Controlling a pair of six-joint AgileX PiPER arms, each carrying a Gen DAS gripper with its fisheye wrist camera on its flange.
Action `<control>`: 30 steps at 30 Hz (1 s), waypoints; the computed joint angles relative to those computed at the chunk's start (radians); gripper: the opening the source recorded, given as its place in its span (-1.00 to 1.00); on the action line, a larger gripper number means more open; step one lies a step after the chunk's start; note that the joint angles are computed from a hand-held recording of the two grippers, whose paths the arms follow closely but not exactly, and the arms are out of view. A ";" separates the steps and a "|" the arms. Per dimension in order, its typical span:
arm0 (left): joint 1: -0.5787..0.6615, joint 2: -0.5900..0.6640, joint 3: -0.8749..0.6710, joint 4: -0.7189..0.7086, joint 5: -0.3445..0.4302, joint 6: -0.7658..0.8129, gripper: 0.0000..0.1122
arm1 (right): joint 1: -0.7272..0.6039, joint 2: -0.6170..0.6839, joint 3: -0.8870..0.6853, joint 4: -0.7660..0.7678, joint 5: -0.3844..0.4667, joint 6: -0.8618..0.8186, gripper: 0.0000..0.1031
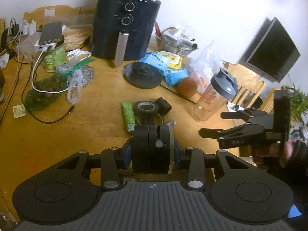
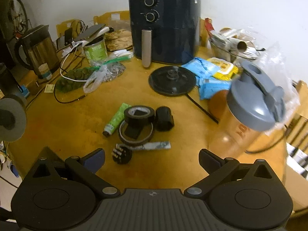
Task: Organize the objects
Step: 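Grasp the black rubber piece beside the tape roll with the right gripper while the left holds the cylinder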
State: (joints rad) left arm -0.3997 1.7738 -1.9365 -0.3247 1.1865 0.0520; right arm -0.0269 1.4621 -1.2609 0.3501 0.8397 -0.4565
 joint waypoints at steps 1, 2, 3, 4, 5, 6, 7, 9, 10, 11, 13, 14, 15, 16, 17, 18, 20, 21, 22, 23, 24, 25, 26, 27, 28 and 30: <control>-0.004 0.002 -0.005 0.010 0.000 -0.016 -0.29 | -0.004 0.020 -0.006 0.021 -0.009 -0.025 0.98; -0.007 0.003 -0.006 0.018 -0.003 -0.030 -0.29 | -0.005 0.037 -0.010 0.034 -0.019 -0.043 0.97; -0.009 0.002 -0.006 0.024 -0.005 -0.041 -0.29 | -0.004 0.053 -0.014 0.040 -0.032 -0.059 0.96; -0.012 0.002 -0.006 0.032 -0.006 -0.056 -0.29 | 0.001 0.071 -0.018 0.035 -0.047 -0.067 0.88; -0.015 0.002 -0.005 0.040 -0.006 -0.072 -0.29 | 0.006 0.087 -0.023 0.030 -0.059 -0.072 0.81; -0.019 -0.002 0.000 0.047 -0.008 -0.083 -0.29 | 0.011 0.103 -0.030 0.023 -0.069 -0.073 0.79; -0.024 -0.003 0.002 0.056 -0.009 -0.096 -0.29 | 0.016 0.118 -0.033 0.018 -0.086 -0.075 0.76; -0.030 0.002 -0.003 0.069 -0.003 -0.119 -0.29 | 0.023 0.143 -0.037 0.018 -0.112 -0.090 0.71; -0.034 0.003 -0.004 0.076 -0.001 -0.131 -0.29 | 0.030 0.158 -0.042 0.007 -0.127 -0.088 0.64; -0.038 0.003 -0.004 0.081 0.001 -0.141 -0.29 | 0.037 0.171 -0.045 -0.003 -0.142 -0.087 0.58; -0.044 0.004 -0.002 0.089 0.000 -0.159 -0.29 | 0.044 0.204 -0.060 -0.009 -0.159 -0.087 0.51; -0.046 0.003 -0.001 0.092 -0.001 -0.167 -0.29 | 0.046 0.223 -0.069 -0.010 -0.169 -0.087 0.48; -0.049 0.004 0.000 0.096 -0.003 -0.177 -0.29 | 0.048 0.240 -0.076 -0.011 -0.178 -0.087 0.45; -0.050 0.005 0.002 0.099 -0.004 -0.186 -0.29 | 0.051 0.257 -0.084 -0.014 -0.186 -0.085 0.39; -0.051 0.005 0.002 0.102 -0.005 -0.194 -0.29 | 0.054 0.276 -0.095 -0.018 -0.193 -0.080 0.34; -0.052 0.004 0.008 0.104 -0.010 -0.200 -0.29 | 0.056 0.295 -0.106 -0.022 -0.200 -0.073 0.32; -0.050 0.006 0.009 0.107 -0.010 -0.212 -0.29 | 0.055 0.331 -0.130 -0.015 -0.206 -0.069 0.26; -0.051 0.006 0.008 0.111 -0.009 -0.218 -0.29 | 0.056 0.344 -0.140 -0.014 -0.209 -0.066 0.26; -0.049 0.006 0.009 0.113 -0.009 -0.223 -0.29 | 0.057 0.356 -0.147 -0.013 -0.214 -0.064 0.26; -0.051 0.006 0.009 0.118 -0.008 -0.230 -0.29 | 0.058 0.369 -0.155 -0.006 -0.219 -0.068 0.26; -0.050 0.006 0.010 0.122 -0.006 -0.237 -0.29 | 0.059 0.381 -0.163 -0.006 -0.221 -0.067 0.26; -0.048 0.005 0.011 0.126 -0.004 -0.244 -0.29 | 0.061 0.396 -0.176 -0.009 -0.219 -0.061 0.26; -0.048 0.006 0.011 0.129 -0.003 -0.249 -0.29 | 0.061 0.413 -0.192 -0.009 -0.215 -0.058 0.26; -0.045 0.006 0.011 0.132 0.000 -0.254 -0.29 | 0.062 0.429 -0.207 -0.012 -0.213 -0.052 0.26; -0.042 0.005 0.013 0.135 0.001 -0.258 -0.29 | 0.061 0.445 -0.222 -0.016 -0.210 -0.043 0.26; -0.039 0.006 0.013 0.140 0.004 -0.266 -0.29 | 0.055 0.474 -0.255 -0.005 -0.198 -0.032 0.25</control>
State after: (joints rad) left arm -0.4389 1.7799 -1.9232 -0.1842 1.1908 -0.2143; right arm 0.0277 1.9364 -1.5155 0.3448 0.6421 -0.4884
